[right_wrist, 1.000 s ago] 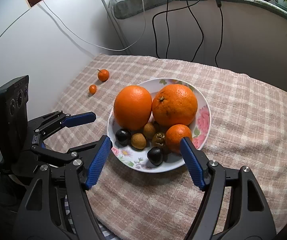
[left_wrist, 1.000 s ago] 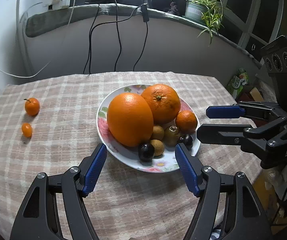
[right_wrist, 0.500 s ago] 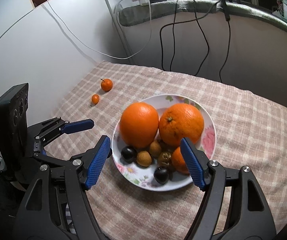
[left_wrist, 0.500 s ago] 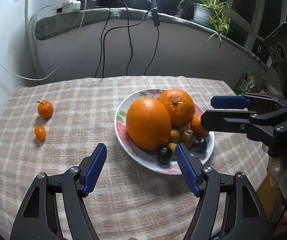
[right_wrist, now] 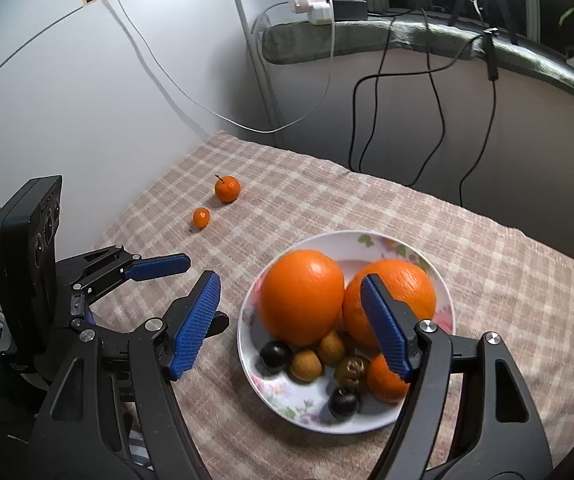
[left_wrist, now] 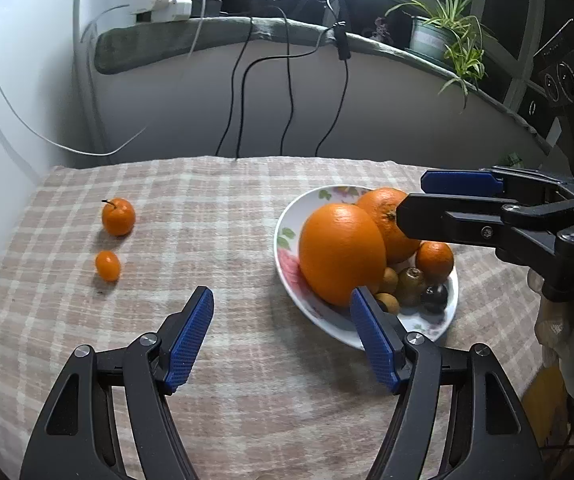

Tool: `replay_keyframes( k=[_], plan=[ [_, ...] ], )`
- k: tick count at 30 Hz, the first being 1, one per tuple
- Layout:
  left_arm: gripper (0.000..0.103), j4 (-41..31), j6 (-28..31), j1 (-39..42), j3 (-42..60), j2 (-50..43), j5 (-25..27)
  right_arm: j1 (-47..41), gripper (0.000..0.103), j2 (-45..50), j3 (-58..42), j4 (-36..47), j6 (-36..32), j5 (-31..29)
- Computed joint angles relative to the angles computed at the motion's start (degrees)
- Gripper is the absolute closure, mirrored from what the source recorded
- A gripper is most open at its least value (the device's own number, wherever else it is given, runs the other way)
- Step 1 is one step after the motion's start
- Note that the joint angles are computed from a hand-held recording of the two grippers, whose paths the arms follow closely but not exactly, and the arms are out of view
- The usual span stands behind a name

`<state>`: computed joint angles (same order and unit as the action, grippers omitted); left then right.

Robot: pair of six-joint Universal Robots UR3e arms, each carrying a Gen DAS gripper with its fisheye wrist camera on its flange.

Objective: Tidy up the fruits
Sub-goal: 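Move both tools back toward the tangerine and kumquat on the cloth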

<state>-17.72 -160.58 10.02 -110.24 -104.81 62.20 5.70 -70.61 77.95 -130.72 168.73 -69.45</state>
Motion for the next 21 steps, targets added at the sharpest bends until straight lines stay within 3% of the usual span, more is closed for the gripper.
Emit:
replay_keyframes(
  k=[13, 21],
  plan=[
    [0.032, 0.41, -0.01, 3.24, 1.01, -1.54, -0.66, 3.58, 0.027, 9.56, -14.6, 5.72, 0.52, -1.46],
    [0.032, 0.13, 0.45, 7.4, 1.05, -2.73, -2.29, 6.14, 0.027, 20.26, -33.25, 16.18, 0.79, -1.98]
  ],
)
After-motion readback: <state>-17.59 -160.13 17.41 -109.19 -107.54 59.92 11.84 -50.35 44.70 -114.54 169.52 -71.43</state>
